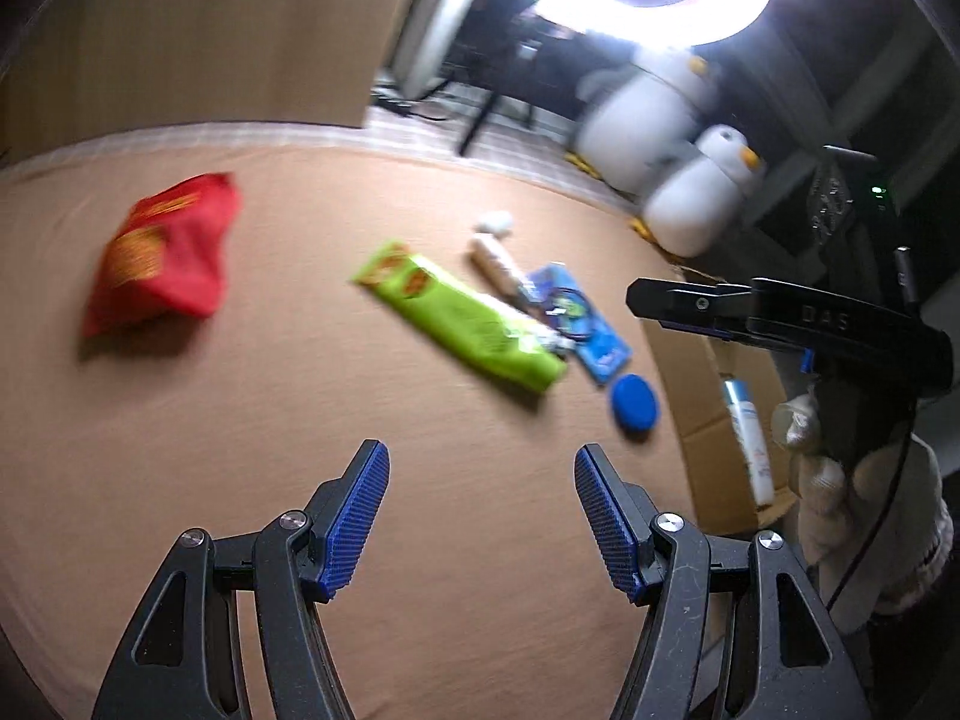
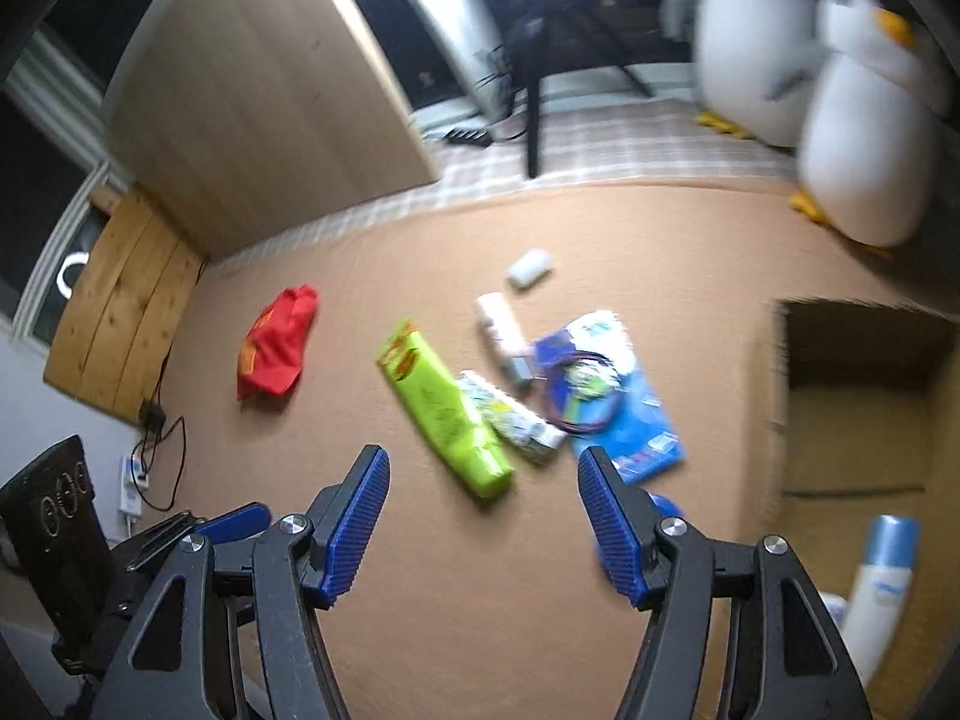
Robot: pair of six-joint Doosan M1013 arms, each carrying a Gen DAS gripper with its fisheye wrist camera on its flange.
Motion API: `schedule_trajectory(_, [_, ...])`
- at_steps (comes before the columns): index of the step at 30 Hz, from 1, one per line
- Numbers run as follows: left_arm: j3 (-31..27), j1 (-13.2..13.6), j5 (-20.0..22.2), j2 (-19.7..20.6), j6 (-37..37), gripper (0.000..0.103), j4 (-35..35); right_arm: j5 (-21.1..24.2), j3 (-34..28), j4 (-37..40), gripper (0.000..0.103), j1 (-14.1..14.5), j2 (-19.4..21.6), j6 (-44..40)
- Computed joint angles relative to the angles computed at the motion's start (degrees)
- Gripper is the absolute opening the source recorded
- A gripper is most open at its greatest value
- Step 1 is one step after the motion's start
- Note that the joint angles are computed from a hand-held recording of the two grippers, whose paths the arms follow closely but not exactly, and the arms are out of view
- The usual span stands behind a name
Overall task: Organize objects
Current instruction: 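Move the left gripper back toward the lime-green hand cream tube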
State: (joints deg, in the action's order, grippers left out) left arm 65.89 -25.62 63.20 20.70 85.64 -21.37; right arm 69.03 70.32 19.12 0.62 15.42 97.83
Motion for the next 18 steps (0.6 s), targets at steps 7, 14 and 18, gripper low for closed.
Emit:
schedule_trajectory(7, [3.9,2.8,-1.4,-2.6,-1.7,0.068,0.8,3.8,-5.3,-0.8,0.059,2.4,5.7,-0.4])
schedule_trajectory(14, [6.1,4.6,-1.9,-3.8,-3.1,0.068,0.9,6.3,-8.4,-3.0,0.046,3.7,9.1,0.7])
schedule_trajectory(18, [6.6,5.2,-2.0,-4.0,-3.1,0.068,0.5,6.9,-8.8,-5.0,0.045,4.1,9.7,1.7])
